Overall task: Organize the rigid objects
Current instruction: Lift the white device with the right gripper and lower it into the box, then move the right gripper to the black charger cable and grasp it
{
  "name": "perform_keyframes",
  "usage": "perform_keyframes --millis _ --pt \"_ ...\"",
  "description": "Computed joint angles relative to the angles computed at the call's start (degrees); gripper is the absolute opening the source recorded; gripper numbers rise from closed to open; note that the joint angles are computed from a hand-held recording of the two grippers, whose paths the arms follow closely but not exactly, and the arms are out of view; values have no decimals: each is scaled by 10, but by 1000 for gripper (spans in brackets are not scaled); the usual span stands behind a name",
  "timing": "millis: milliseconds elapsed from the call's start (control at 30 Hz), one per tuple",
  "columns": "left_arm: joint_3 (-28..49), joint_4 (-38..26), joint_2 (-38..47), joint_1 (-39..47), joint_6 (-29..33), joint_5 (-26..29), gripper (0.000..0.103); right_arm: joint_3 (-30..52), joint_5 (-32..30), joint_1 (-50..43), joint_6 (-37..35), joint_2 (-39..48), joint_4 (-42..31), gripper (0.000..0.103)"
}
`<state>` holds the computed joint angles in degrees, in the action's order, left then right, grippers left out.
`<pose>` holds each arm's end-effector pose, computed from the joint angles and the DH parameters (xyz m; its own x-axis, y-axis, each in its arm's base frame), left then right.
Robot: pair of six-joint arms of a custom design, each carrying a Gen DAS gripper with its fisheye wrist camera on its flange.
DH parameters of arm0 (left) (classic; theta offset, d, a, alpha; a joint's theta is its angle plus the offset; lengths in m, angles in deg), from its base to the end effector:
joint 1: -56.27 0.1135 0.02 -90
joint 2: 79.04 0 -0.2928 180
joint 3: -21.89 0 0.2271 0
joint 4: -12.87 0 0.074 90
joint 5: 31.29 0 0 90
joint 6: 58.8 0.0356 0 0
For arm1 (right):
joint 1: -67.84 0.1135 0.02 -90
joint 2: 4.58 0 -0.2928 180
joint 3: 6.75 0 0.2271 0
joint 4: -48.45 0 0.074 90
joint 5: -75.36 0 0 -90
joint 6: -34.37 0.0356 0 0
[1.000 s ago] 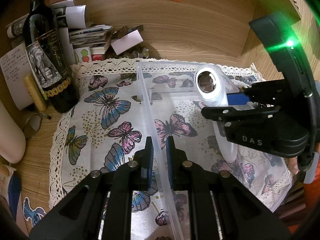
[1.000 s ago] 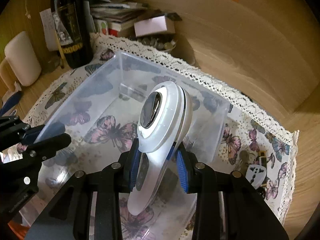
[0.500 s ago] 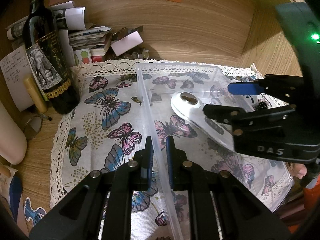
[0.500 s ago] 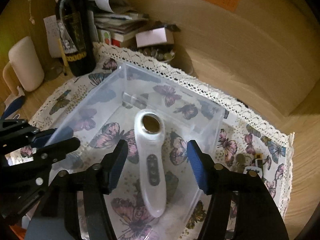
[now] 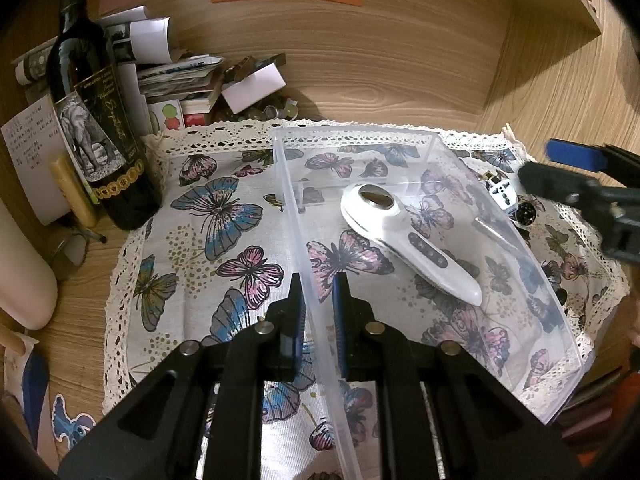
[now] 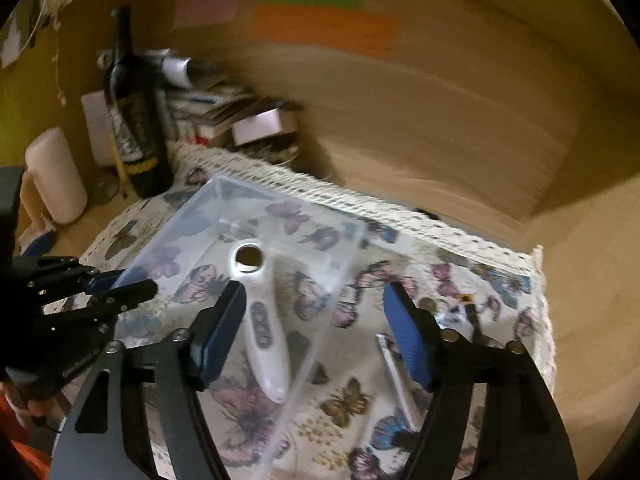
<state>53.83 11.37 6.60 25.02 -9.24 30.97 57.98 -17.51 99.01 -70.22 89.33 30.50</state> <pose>0.1731 -0.0856 0.1358 -0.6848 -0.2560 -0.6823 -0.2788 0.9571 -0.0793 0.2667 0.1634 0.2146 -0.4693 -0.5779 -0.6676 -0.6864 0.7144 -0.1359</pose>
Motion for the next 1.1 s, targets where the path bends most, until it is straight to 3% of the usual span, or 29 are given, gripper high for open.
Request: perform_keyframes --millis 300,867,933,1100 --pt "4 -8 1 -5 -2 -5 13 -56 5 -104 13 -44 8 75" --pt "6 -18 4 -14 -1 -11 13 -180 -37 -203 70 30 69 74" --pt "5 -19 4 -17 -2 -12 13 -196 -40 -211 70 16 75 69" --pt "3 -16 5 -20 -6 -13 13 -203 -46 -221 51 -1 60 43"
